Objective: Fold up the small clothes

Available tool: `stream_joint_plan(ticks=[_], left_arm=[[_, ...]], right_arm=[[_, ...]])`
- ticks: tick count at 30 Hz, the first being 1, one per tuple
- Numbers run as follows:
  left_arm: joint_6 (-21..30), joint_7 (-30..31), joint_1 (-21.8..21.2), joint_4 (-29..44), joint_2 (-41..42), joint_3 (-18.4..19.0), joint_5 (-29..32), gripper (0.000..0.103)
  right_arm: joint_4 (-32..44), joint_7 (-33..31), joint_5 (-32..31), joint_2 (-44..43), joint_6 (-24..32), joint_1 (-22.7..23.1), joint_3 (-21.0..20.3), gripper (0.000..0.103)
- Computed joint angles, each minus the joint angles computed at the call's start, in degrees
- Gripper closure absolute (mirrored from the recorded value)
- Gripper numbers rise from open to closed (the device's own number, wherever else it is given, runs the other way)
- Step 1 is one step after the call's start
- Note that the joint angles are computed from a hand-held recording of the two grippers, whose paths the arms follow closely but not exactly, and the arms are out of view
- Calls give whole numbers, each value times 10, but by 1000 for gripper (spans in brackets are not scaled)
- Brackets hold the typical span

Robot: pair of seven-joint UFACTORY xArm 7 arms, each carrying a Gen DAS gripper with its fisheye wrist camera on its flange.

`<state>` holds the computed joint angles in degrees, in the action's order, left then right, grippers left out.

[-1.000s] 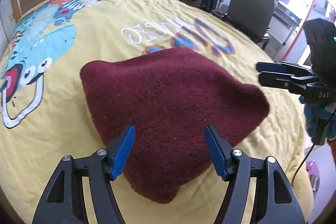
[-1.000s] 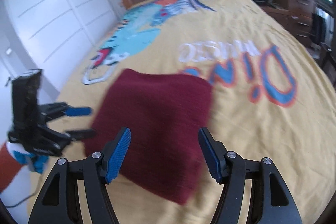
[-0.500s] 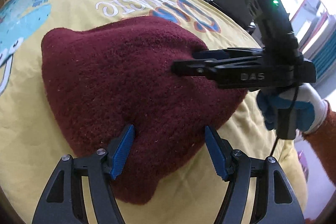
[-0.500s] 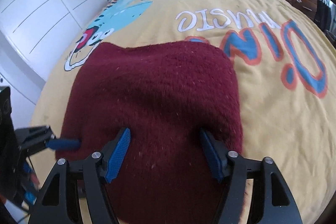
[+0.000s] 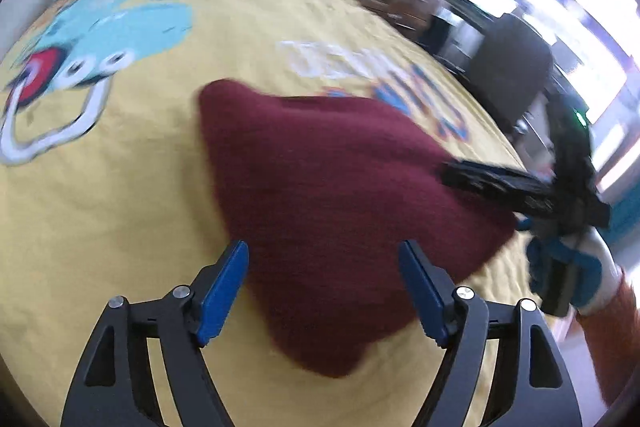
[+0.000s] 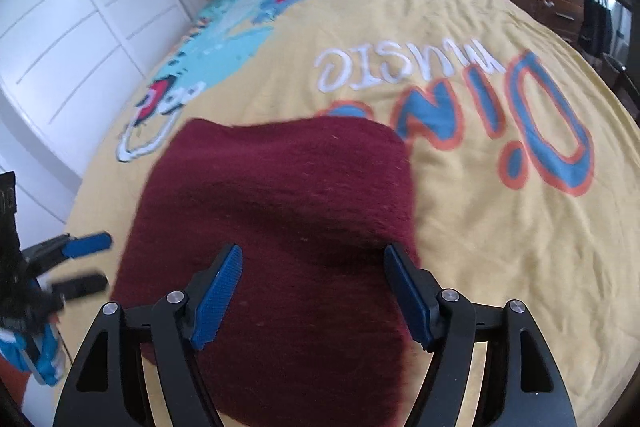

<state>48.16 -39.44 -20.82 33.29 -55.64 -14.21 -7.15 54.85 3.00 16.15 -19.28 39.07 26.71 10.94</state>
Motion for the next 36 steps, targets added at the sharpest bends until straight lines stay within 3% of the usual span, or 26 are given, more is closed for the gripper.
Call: stream_joint_plan(ticks=[6, 13, 17, 22, 26, 31, 36], left_arm=[[-20, -12, 4, -37, 8, 35, -31, 30], [-20, 6, 11, -14, 49, 38, -27, 26], [-34, 6, 8, -20, 71, 45, -41, 16], [-52, 23, -15, -44, 72, 82, -91, 14], [-48, 49, -20, -39, 87, 103, -119, 14], [-52, 75, -14, -22, 112, 101, -129, 23], [-90, 97, -18, -47, 75, 109, -154, 49]], right_arm=[[28, 3, -21, 35, 45, -7, 2, 26], [46, 4, -62, 38, 76, -25, 7, 25], [50, -34, -1, 58, 97, -19, -13, 25], [72, -106, 102, 97, 141, -27, -37, 25], [82, -153, 163, 119, 166, -39, -38, 38], [87, -177, 189, 129, 177, -50, -30, 49], [64, -187, 182, 94, 145, -48, -18, 63]])
